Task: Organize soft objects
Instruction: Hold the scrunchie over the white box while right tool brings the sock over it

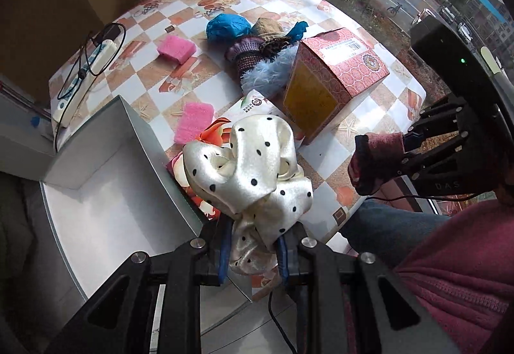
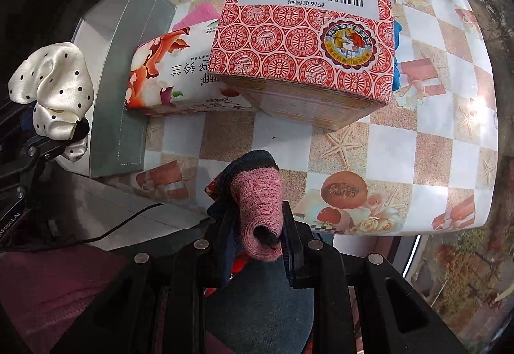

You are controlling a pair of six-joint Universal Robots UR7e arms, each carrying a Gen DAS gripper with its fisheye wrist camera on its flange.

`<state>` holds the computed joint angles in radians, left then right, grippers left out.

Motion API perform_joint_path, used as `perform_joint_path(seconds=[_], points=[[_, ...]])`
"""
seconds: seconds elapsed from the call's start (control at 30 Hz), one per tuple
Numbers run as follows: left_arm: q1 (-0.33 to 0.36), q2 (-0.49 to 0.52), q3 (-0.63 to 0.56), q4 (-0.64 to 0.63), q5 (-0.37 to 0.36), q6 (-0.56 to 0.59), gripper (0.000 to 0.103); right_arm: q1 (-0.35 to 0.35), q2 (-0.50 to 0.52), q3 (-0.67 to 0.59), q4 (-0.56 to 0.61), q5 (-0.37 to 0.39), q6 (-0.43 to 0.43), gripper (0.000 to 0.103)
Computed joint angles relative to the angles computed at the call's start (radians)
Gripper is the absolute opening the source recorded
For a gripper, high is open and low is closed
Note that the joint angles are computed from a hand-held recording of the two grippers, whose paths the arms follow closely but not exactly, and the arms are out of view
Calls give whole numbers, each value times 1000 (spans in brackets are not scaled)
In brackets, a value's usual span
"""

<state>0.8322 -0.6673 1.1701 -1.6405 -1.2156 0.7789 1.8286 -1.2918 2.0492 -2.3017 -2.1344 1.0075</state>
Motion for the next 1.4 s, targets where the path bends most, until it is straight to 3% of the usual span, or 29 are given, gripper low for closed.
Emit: perform_joint_path(seconds=[0.4, 0.73, 0.93, 1.4], points=[[82, 25, -102, -29, 84, -233, 26, 20, 186, -313, 135, 7, -280, 26], [133, 50, -156, -34, 207, -381, 27, 36, 362, -576, 214, 26, -468, 26], [157, 47, -151, -8, 249, -443, 27, 24, 428, -657, 233, 50, -507, 26], [166, 45, -143, 27, 263, -502, 28, 11, 445, -668, 250, 80, -505, 26]])
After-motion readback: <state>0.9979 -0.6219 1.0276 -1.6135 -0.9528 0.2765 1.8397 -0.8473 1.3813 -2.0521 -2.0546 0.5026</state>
